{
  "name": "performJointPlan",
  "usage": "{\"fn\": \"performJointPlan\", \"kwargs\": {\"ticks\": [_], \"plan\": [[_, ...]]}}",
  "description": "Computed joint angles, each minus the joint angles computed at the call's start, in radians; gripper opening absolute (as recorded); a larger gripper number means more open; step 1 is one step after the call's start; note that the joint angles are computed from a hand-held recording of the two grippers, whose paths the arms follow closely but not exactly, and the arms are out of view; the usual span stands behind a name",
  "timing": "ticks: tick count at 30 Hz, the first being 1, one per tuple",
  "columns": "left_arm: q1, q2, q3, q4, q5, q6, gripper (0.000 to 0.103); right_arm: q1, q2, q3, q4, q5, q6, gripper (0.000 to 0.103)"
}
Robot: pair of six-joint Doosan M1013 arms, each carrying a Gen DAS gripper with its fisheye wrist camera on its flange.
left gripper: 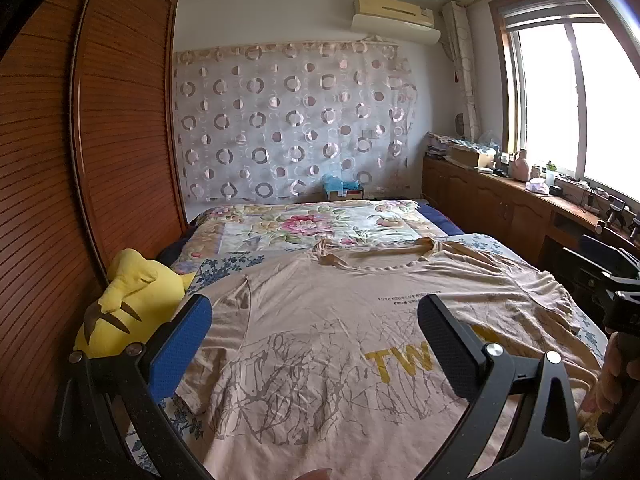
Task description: Fold small clothes
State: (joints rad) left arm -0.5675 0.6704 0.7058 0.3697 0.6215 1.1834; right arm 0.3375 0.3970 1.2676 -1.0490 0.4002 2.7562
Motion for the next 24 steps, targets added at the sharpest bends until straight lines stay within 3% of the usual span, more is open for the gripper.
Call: {"fn": "performJointPlan", "kwargs": {"ticks": [10,18,24], "plan": [[0.000,0.003,-0.006,-0.005,0.008,0.006,0.103,-0.002,0.000,-0.001,0.017,-0.007,-0.018,0.103],[0.021,0.029,-0.026,-0.073,0.072,0.070,0.103,-0.022,0.026,-0.037,0.338,-0.025,-0.335,0.103],[0.041,0.045,-0.039,-0.095,0.109,0.084,0.103,-0.030,0.036,-0.064,0.475,0.000,-0.495,0.103]]}}
